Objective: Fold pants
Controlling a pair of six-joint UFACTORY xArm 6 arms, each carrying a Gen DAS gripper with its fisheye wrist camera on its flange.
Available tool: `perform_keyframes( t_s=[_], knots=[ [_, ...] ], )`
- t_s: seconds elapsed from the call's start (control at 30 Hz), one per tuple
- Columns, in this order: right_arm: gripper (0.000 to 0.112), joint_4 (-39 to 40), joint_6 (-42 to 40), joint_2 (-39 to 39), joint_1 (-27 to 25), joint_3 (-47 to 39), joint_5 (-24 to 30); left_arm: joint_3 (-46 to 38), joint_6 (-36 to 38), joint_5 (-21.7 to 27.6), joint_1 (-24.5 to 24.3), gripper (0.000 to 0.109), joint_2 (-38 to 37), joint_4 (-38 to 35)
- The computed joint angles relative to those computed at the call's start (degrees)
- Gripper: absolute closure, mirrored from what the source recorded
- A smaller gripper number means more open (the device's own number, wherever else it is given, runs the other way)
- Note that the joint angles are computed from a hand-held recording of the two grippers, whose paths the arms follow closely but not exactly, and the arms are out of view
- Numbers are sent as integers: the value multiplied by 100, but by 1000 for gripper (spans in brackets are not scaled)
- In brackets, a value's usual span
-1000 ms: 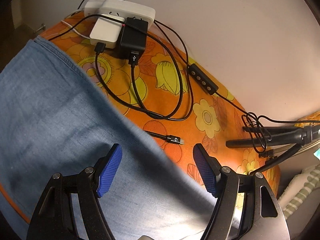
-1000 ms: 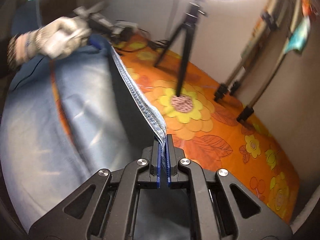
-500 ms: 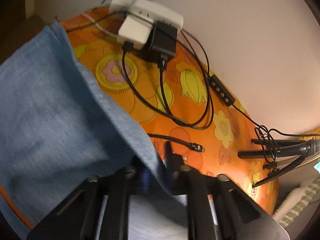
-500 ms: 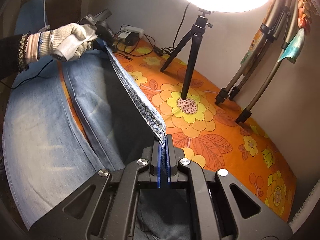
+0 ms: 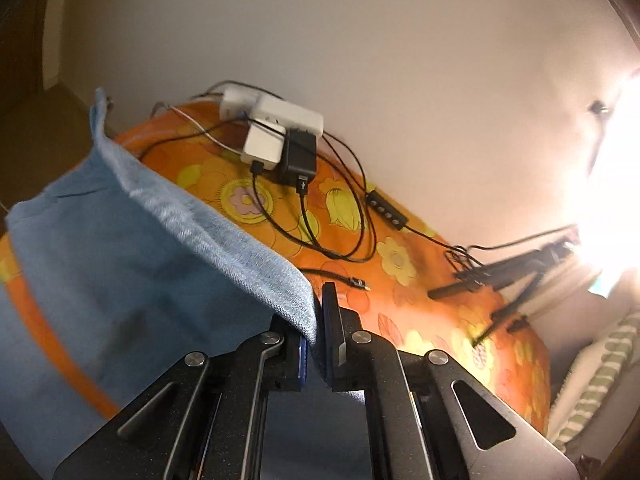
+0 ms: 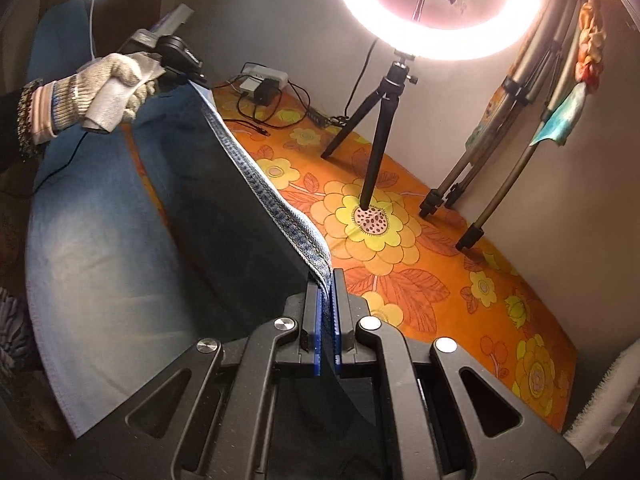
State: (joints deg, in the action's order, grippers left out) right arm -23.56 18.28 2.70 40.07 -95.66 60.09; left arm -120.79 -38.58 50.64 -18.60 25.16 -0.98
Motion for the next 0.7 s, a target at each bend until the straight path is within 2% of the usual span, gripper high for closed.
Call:
perform_keyframes(
  t_s=[0.27,0.7],
  knots=[
    [108,-86,535,-376,632,174,589,2833,36,-919,-104,104,-2174,134],
    [108,166,1049,-874,1795,690,1601,6084,-308,-1586,-453,104,-4803,384]
  ],
)
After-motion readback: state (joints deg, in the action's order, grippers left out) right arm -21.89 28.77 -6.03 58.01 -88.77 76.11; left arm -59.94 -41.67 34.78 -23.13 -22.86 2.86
